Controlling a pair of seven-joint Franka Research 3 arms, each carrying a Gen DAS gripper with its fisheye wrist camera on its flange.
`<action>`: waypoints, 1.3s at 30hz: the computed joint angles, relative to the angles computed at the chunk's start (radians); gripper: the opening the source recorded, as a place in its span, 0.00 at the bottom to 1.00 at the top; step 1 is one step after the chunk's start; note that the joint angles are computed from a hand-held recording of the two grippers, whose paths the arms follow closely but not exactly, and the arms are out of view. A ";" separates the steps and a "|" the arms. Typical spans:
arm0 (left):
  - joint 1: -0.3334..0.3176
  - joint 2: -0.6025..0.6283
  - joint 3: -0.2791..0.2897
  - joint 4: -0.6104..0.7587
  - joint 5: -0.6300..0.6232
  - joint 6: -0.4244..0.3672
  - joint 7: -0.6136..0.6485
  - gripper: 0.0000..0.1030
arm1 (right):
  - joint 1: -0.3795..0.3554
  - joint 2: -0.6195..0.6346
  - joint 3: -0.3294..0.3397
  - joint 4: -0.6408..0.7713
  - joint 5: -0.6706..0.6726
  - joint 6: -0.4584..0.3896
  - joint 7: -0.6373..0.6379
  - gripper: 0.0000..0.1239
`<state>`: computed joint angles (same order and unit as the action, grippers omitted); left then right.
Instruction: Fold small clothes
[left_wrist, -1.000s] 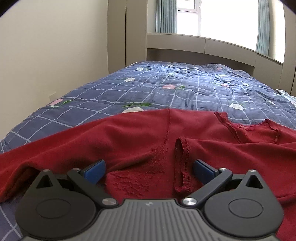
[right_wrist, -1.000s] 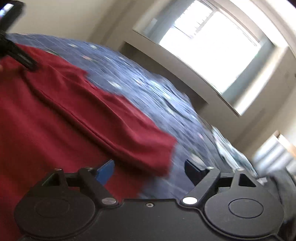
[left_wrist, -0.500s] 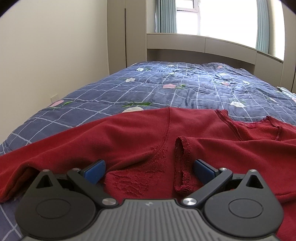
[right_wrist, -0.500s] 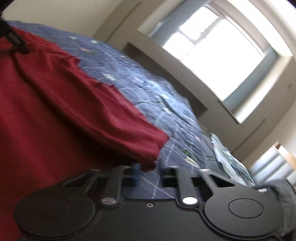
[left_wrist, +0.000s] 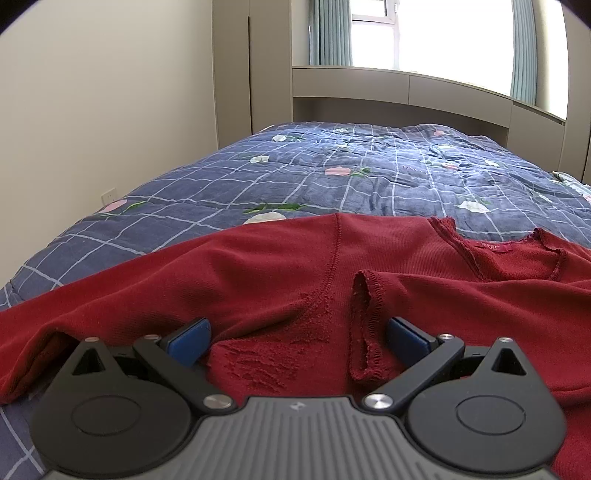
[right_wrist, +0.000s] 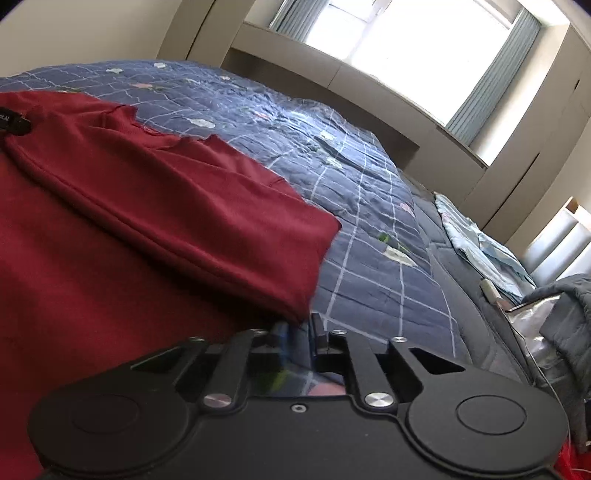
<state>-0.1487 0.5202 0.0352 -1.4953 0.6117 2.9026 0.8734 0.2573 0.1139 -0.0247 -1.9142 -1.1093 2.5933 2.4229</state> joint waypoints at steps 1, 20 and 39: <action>0.000 0.000 0.000 0.000 0.000 0.000 0.000 1.00 | -0.001 -0.013 0.000 -0.011 0.010 0.000 0.002 0.19; 0.004 0.006 -0.003 0.004 -0.012 0.008 0.006 1.00 | 0.055 0.187 -0.097 0.237 -0.002 -0.031 0.233 0.73; 0.338 -0.401 -0.210 -0.491 -0.587 0.110 0.344 1.00 | 0.044 -0.087 0.051 -0.040 -0.054 0.082 0.284 0.83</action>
<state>0.1890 0.1188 -0.1748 -1.9868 0.0252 3.0121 1.2170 0.3008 0.0265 0.0265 -1.9547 -1.1633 2.6757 2.7073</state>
